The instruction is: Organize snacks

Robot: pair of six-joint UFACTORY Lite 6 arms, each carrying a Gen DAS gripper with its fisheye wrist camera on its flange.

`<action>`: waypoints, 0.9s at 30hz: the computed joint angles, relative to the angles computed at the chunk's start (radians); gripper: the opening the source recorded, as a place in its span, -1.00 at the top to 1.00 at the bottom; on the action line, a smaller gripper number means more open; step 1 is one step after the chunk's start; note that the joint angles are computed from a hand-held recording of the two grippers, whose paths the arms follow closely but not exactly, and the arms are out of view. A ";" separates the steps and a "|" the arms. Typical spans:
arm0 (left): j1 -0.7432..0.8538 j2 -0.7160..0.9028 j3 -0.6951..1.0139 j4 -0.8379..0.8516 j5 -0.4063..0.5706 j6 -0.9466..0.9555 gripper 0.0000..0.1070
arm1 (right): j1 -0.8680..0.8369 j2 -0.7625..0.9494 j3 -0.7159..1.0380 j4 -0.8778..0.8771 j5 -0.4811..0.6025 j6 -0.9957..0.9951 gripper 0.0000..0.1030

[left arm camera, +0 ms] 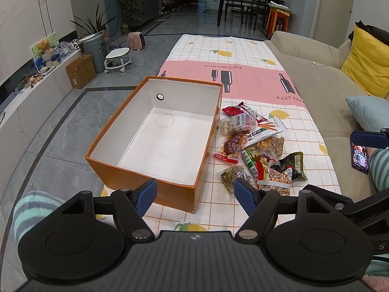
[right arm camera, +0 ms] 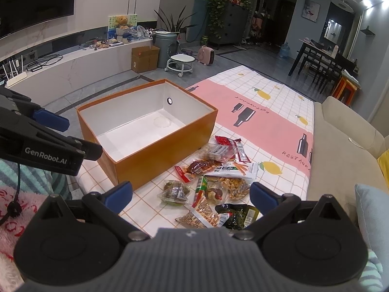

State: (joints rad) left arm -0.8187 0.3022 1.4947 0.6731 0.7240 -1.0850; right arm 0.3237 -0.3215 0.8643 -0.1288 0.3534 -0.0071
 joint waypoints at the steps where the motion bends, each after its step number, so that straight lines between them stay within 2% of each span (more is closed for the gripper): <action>1: 0.000 -0.003 -0.002 0.000 0.001 0.000 -0.58 | 0.001 0.000 0.000 -0.002 0.000 0.003 -0.93; 27: -0.017 -0.012 -0.019 0.008 0.013 -0.004 -0.58 | -0.005 0.001 -0.010 0.009 -0.008 0.002 -0.93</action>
State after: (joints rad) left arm -0.8356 0.2899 1.4758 0.6813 0.7368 -1.0885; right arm 0.3184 -0.3201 0.8547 -0.1203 0.3456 -0.0049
